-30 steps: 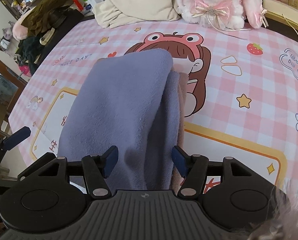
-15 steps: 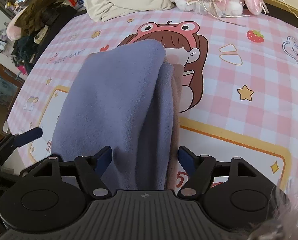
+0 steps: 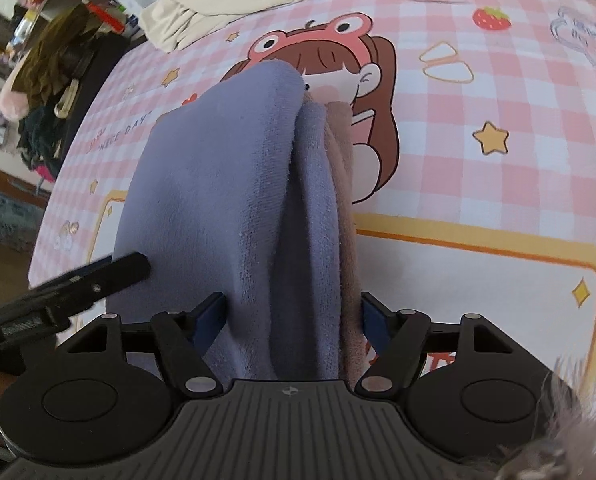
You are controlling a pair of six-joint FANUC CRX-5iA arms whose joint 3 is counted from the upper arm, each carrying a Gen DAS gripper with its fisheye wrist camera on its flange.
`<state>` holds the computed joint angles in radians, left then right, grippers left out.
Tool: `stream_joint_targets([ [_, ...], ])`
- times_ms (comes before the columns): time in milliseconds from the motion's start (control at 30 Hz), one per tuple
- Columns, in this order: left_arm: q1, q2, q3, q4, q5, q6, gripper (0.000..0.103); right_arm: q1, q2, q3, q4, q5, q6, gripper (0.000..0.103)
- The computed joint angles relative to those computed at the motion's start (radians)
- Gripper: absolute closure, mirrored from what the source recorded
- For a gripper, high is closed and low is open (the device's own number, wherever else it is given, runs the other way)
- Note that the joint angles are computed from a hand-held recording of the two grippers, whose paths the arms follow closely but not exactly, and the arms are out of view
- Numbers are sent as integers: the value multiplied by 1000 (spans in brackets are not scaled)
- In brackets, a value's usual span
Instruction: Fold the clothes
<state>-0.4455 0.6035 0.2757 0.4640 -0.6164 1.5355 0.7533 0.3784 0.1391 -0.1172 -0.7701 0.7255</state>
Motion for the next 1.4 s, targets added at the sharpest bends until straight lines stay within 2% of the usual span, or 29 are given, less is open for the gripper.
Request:
stream_joint_targets([
  [200, 8, 32, -18, 146, -4, -95, 7, -5, 21, 28, -19, -3, 22, 36],
  [300, 3, 40, -9, 148, 7, -99, 7, -8, 28, 34, -25, 6, 32, 36],
  [333, 1, 43, -3, 138, 10, -92, 8, -6, 29, 34, -21, 12, 31, 40],
  [367, -4, 47, 12, 107, 10, -67, 8, -3, 31, 32, -13, 23, 28, 43],
  [433, -11, 56, 59, 13, -16, -4, 10, 10, 33, 26, 20, 42, 21, 57],
  [500, -20, 61, 101, -68, -43, 39, 17, 38, 31, 16, 102, 48, 37, 68],
  [567, -31, 56, 129, -141, -51, 62, 32, 76, 22, -12, 223, 64, 66, 73],
  [667, -82, 39, 180, -361, -48, 68, 35, 98, 12, -40, 292, 91, 79, 75],
  [733, -85, 42, 191, -374, -62, 51, 33, 85, 18, -29, 247, 80, 57, 74],
  [800, -59, 56, 187, -278, -81, 34, 29, 57, 22, -13, 163, 71, 20, 64],
  [867, -22, 66, 151, -128, -90, -3, 25, 20, 29, 16, 53, 54, 1, 55],
  [967, 18, 68, 68, 94, -81, -95, 24, -11, 40, 42, -43, 46, 28, 49],
  [1033, 23, 54, 10, 180, -47, -153, 24, -13, 44, 51, -62, 41, 39, 46],
  [1133, 21, 53, 1, 200, -39, -173, 24, -15, 32, 27, -77, 80, 43, 49],
  [1200, 20, 58, 18, 172, -47, -137, 25, -20, 25, 14, -106, 105, 58, 58],
  [1267, 15, 59, 32, 134, -47, -104, 27, -17, 15, -12, -106, 150, 54, 62],
  [1333, 8, 57, 42, 96, -38, -73, 31, -1, 2, -53, -62, 207, 37, 67],
  [1400, 0, 49, 40, 63, -20, -49, 38, 32, -14, -110, 58, 271, -5, 70],
])
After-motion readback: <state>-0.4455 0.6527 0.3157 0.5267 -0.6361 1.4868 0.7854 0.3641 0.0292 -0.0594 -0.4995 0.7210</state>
